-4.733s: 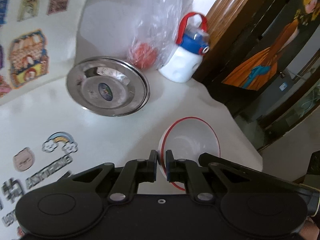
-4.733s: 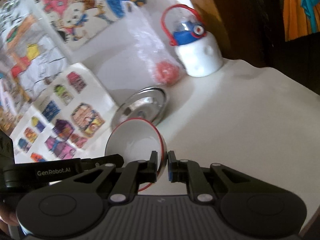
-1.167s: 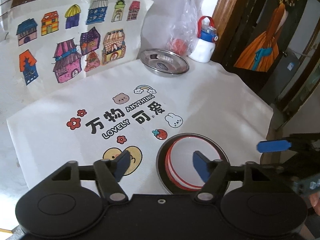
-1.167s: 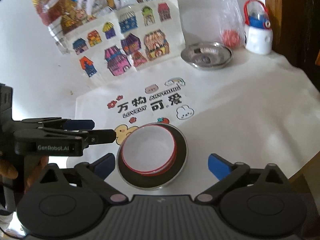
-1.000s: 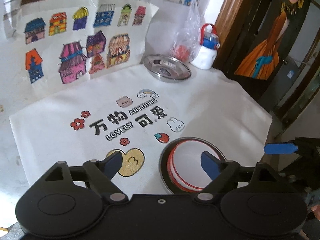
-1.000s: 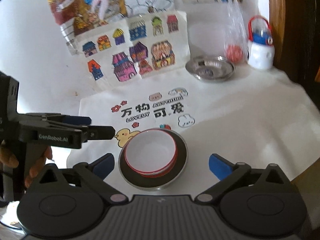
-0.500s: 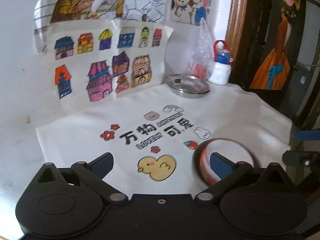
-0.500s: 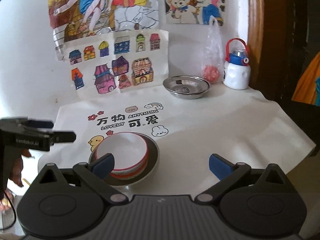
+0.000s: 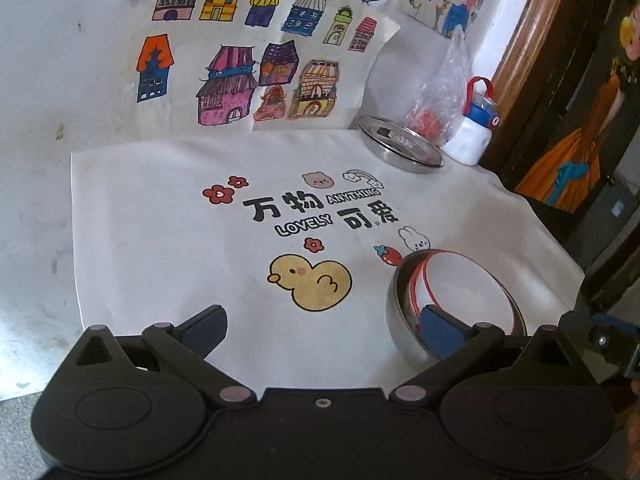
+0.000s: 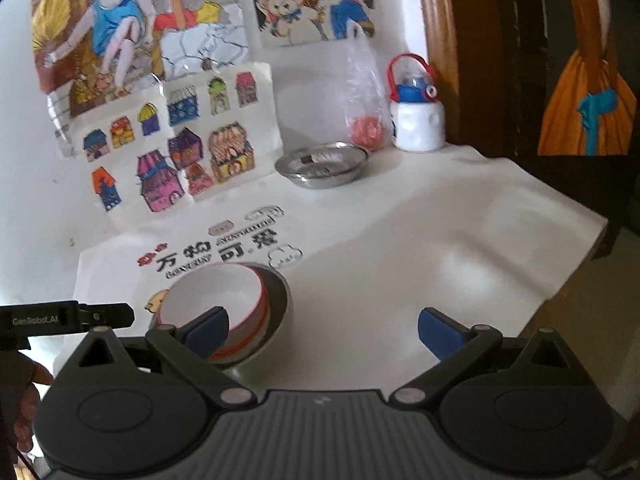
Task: Organize plates and bowls
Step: 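Withdraw both tools from the bowl stack, then close the left tool on the steel bowl rim while the right tool grips it too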
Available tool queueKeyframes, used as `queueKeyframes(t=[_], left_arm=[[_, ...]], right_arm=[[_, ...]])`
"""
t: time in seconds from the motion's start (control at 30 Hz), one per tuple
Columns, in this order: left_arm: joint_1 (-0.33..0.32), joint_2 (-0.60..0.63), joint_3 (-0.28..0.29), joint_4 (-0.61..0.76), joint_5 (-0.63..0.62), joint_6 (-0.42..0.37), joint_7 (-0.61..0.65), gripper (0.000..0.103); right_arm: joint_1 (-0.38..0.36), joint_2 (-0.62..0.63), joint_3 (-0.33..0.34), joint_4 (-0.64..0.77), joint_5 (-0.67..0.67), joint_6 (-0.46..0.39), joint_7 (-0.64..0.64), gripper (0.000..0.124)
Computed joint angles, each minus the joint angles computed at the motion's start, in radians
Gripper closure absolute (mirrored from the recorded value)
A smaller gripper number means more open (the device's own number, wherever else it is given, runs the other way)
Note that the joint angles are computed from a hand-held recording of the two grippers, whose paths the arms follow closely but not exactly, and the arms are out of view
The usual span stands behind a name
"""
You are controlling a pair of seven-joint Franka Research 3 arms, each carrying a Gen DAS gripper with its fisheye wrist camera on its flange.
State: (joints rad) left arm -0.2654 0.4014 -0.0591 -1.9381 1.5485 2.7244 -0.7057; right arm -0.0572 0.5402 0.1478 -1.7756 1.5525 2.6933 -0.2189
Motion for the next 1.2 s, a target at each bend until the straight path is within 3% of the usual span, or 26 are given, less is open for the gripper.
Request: queueKeyframes(t=[0.13,0.33,0.93,1.2], left_arm=[[0.001,0.023,-0.002,0.025,-0.047,0.014,0.074,0.001],[-0.007,0.053,0.017,0.054,-0.064,0.044,0.078,0.001],[-0.031,0.100,0.057,0.098,-0.129,0.093,0.154,0.001],[-0.035,0.109,0.073,0.102,-0.161,0.126,0.161,0.001]], right_arm=[[-0.001,0.011,-0.001,0.006,-0.009,0.005,0.043,0.021],[0.005,0.026,0.006,0.021,0.008,0.056,0.023,0.021],[0.010,0.060,0.037,0.048,-0.143,0.100,0.183,0.021],[0.019,0.090,0.070,0.069,-0.196,0.197,0.210,0.021]])
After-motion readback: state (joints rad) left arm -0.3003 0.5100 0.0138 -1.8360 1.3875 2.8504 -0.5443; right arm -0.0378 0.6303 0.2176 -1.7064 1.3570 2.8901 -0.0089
